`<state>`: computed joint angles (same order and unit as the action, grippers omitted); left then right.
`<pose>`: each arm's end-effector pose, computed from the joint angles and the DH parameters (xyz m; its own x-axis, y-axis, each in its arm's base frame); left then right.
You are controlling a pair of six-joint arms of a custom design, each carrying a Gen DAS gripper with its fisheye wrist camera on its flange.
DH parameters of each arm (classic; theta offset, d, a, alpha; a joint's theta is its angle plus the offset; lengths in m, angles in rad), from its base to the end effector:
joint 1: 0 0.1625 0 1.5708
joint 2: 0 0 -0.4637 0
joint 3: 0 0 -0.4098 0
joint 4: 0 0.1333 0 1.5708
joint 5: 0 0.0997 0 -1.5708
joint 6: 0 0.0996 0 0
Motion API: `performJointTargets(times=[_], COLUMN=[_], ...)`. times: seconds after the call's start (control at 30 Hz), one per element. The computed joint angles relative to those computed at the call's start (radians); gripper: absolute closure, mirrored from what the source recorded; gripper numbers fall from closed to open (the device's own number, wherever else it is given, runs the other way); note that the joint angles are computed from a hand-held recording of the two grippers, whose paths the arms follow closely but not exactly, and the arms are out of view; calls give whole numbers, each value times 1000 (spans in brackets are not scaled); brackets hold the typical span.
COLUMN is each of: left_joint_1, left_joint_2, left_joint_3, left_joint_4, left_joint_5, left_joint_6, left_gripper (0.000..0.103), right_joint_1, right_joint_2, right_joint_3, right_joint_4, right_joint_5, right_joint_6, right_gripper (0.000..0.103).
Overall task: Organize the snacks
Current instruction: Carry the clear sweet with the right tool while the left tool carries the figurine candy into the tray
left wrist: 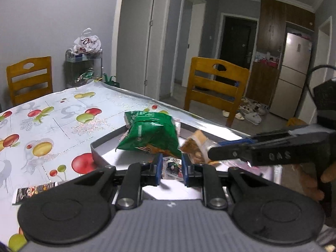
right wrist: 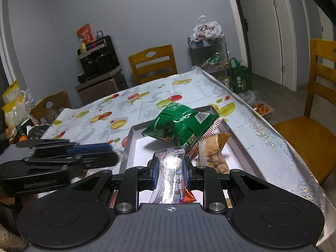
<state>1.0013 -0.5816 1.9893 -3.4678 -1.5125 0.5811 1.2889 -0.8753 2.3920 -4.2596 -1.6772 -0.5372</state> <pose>-0.2003 -0.5708 -0.0280 -0.4538 0.8387 -0.3010 0.8674 0.3385 -0.3646 -0.0071 -0.4657 0.1627 -0.8524 0.1276 0.5070 -0.3820 0.5100 -0.7707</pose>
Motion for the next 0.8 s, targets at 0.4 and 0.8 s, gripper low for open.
performJointTargets(times=[0.4, 0.8], left_joint_1=[11, 17], left_joint_2=[119, 172], left_joint_3=[-166, -240], left_joint_4=[11, 24], left_joint_5=[136, 187], left_joint_6=[-61, -68], left_gripper=[87, 87], right_joint_1=[52, 81], right_joint_2=[56, 103], right_joint_3=[-108, -164], right_joint_4=[147, 179], right_joint_5=[-81, -142], right_joint_6=[-18, -31], right_gripper=[78, 77])
